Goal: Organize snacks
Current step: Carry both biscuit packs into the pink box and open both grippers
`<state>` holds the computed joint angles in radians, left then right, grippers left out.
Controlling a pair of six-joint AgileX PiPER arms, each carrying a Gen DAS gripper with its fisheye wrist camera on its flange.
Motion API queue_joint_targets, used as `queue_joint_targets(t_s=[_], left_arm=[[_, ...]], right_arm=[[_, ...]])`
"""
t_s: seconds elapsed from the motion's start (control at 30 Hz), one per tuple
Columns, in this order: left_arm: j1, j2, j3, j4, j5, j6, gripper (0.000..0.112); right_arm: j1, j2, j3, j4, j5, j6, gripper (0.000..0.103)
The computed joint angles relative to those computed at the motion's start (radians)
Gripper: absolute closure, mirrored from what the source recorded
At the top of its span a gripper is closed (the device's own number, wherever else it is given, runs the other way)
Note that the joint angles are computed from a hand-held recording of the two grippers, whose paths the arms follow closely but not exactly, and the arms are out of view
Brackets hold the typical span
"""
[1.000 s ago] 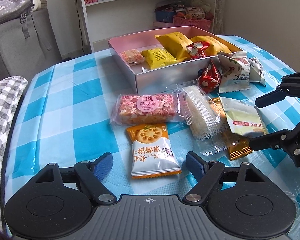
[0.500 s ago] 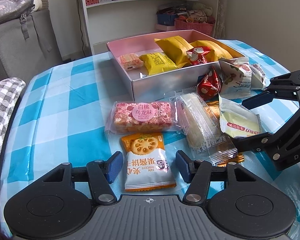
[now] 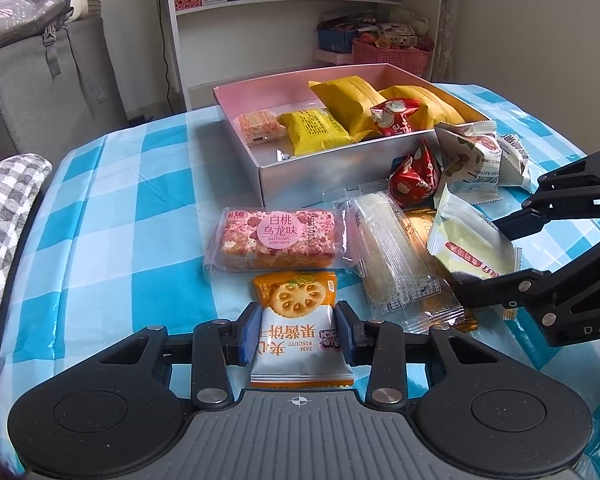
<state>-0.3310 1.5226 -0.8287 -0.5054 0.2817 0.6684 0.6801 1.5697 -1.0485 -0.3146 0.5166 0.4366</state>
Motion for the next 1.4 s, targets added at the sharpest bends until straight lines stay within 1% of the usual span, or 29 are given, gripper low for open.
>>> queue_joint_targets(t_s=[0.2,0.5,0.77,0.93,1.17,1.4], left_arm=[[0.004,-0.023,-0.005,0.004,0.031,-0.015,0.075],[0.001,-0.072,-0.015,0.053,0.066,-0.079,0.075],[-0.019,-0.086,-0.049,0.08,0.069,-0.129,0.075],[-0.031,-0.076,-0.082,0.096,0.064,-0.164,0.075],[-0.058,-0.034,-0.144,0.189,0.05,-0.288,0.075],[-0.079,0.048,-0.253,0.25,0.044,-0.413,0.075]], right_arm=[[0.0,-0.026,0.016,-0.044,0.008,0.05,0.06],[0.015,-0.065,0.017,-0.091,0.014,0.094,0.06],[0.023,-0.071,-0.012,-0.117,0.037,0.113,0.06],[0.019,-0.079,-0.028,-0.141,0.048,0.144,0.059],[-0.007,-0.083,-0.068,-0.185,0.072,0.2,0.06],[-0.079,-0.064,-0.114,-0.196,0.052,0.226,0.059]])
